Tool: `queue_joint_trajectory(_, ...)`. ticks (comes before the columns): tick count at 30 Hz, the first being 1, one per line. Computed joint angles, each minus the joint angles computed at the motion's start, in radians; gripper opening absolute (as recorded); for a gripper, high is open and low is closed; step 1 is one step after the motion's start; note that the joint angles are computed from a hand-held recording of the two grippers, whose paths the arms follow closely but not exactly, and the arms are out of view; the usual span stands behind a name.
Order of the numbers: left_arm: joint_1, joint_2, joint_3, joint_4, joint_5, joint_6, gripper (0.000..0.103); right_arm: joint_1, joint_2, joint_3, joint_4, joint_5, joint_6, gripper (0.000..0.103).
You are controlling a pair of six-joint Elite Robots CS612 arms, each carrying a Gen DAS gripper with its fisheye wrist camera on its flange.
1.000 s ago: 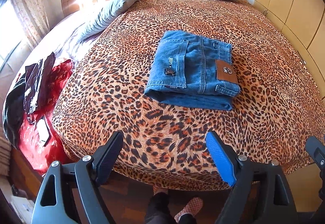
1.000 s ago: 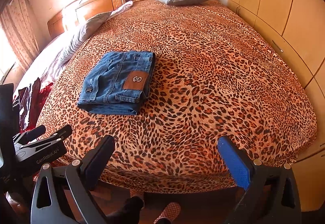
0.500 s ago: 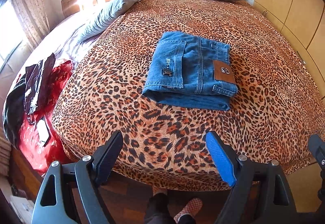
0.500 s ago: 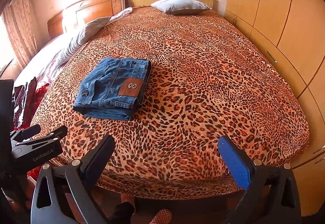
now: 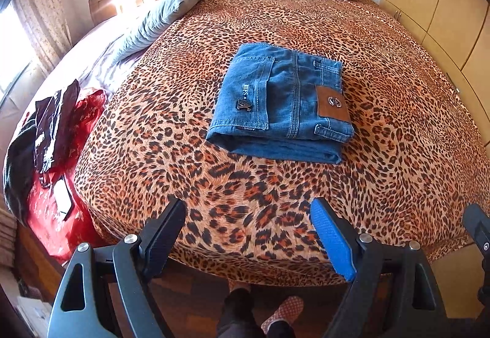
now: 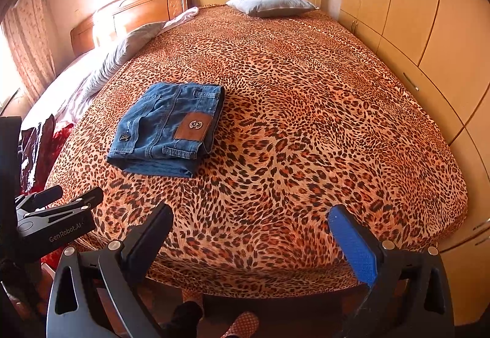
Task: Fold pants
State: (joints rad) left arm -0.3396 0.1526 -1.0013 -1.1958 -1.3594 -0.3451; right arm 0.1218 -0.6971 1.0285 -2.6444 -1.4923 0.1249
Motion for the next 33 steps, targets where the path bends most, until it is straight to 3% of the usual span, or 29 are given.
queue_joint_trajectory(20,-0.001,-0.003,0.012,0.009,-0.013,0.004,0.084,-0.003,0.002,-0.004,0.019,0.004,-0.003,0.102)
queue_joint_trajectory(33,0.008,-0.004,0.022,-0.005,-0.07,0.026,0.084,-0.002,0.009,-0.018,0.046,0.009,-0.009,0.102)
